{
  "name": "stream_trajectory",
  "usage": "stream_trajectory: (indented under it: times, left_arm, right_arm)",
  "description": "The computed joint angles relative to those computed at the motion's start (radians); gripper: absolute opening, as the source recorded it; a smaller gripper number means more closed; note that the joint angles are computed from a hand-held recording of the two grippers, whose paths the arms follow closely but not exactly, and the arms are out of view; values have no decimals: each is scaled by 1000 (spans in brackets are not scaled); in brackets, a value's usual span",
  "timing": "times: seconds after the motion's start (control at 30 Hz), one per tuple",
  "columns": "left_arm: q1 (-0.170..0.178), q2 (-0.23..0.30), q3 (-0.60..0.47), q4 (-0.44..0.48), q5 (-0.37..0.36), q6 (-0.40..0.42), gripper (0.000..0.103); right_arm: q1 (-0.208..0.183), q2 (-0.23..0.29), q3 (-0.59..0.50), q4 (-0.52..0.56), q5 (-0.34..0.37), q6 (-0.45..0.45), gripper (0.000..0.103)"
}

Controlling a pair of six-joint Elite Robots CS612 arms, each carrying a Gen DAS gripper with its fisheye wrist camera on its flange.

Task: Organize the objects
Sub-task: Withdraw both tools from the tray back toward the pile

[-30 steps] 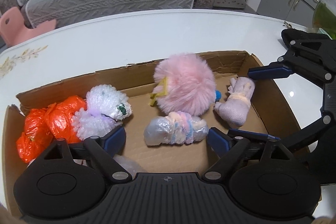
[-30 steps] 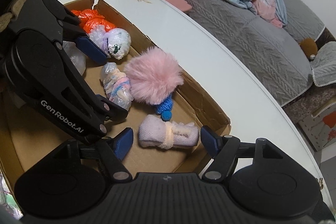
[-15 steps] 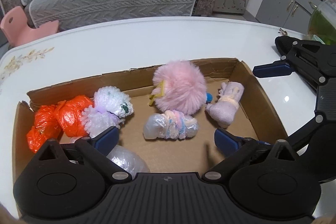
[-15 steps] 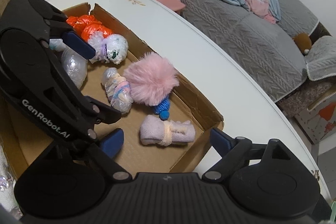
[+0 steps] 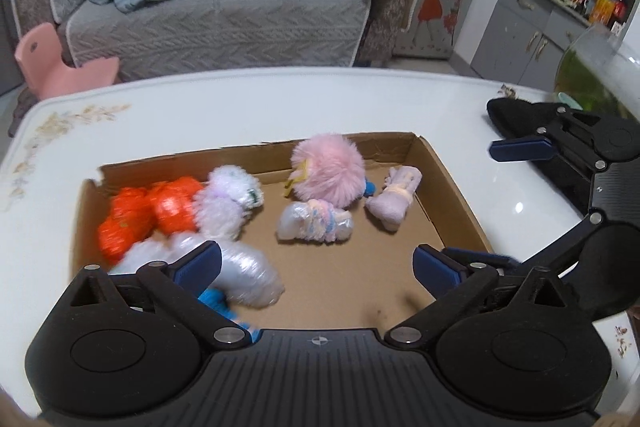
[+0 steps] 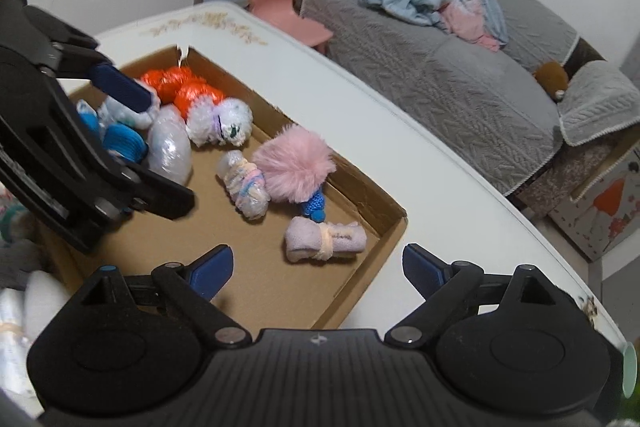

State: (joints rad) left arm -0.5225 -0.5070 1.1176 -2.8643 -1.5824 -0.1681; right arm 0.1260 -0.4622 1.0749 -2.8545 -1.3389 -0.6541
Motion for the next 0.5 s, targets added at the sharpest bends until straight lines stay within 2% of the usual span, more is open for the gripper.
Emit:
stream_trajectory:
  times: [0.3, 0.5]
  left_arm:
    - [14, -88, 182, -123, 10, -24, 102]
    - [27, -139, 326, -263, 37, -30, 102]
  right_arm:
    - [-3, -55, 113, -94, 40, 78, 95]
    - [-3, -93, 211, -175, 71, 148, 97]
